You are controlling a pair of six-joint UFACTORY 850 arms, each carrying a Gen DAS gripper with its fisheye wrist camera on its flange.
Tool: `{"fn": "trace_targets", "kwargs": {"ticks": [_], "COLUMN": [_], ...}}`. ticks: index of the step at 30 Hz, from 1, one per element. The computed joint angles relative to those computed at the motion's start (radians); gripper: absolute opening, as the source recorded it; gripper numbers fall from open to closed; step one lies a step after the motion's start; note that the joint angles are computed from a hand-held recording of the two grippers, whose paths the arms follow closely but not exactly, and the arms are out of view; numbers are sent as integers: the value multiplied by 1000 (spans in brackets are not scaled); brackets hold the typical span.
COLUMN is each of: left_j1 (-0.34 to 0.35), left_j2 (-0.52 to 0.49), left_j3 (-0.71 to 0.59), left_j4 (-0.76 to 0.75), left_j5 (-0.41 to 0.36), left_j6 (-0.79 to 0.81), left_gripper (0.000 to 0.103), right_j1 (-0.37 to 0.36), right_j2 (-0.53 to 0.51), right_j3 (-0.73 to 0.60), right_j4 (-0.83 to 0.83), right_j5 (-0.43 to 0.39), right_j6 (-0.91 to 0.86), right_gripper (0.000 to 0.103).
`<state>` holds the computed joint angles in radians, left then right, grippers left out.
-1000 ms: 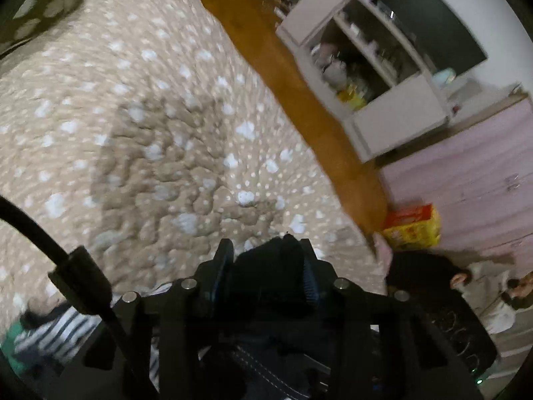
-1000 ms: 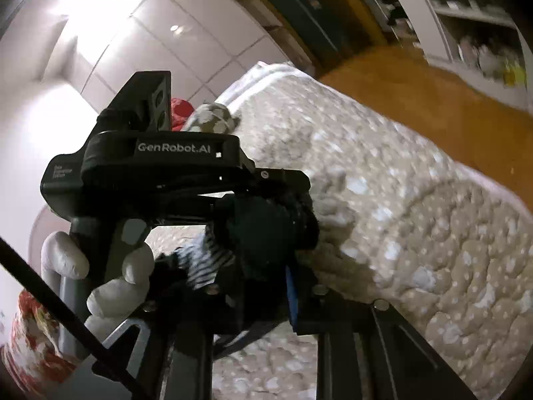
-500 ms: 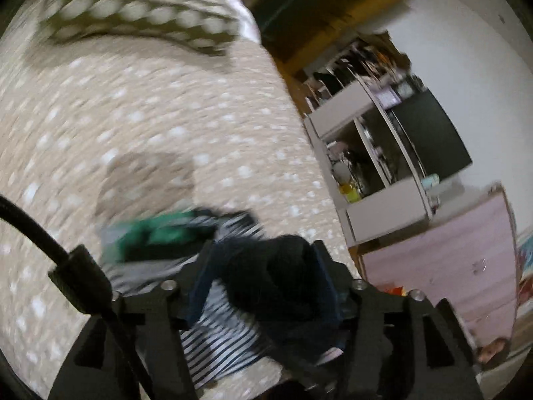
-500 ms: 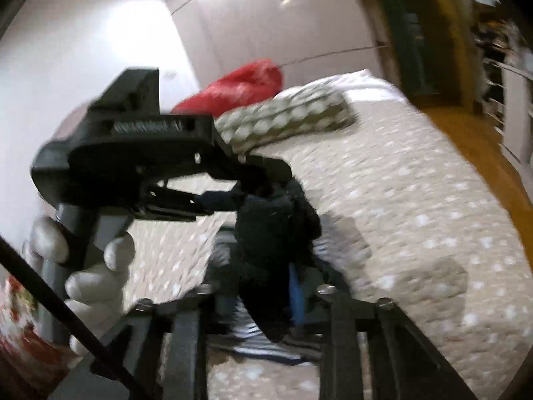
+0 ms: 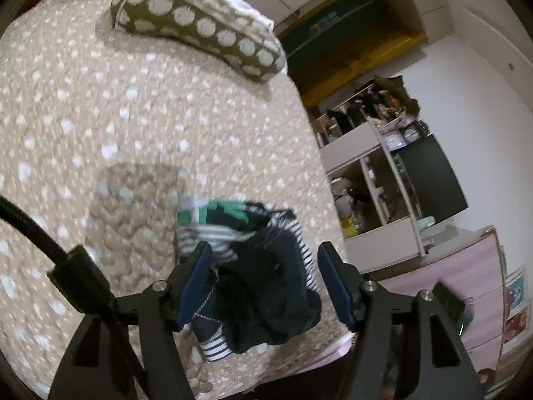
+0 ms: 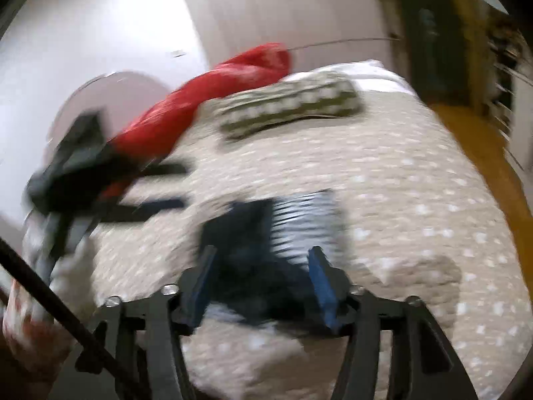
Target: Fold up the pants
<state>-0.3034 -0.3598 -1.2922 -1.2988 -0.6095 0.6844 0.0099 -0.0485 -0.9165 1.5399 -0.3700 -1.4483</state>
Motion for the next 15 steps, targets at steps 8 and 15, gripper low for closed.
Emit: {"fn": "trace_targets", "kwargs": {"ticks": [8,15], "left_j1": [-55,-51], "left_j2": [-39,-86], "left_j3": [12,-6], "left_j4": [184,52], "left_j5": [138,38], "left_j6": [-195,-33], "left_gripper": [78,56], "right_j1": [-73,-88], "right_j2": [-251,-344], "right_j3": [-207,-248], "right_j4": [-179,-101], "right_j5": [-184,-383], "right_j6": [324,369], "right_gripper": [73,29]}}
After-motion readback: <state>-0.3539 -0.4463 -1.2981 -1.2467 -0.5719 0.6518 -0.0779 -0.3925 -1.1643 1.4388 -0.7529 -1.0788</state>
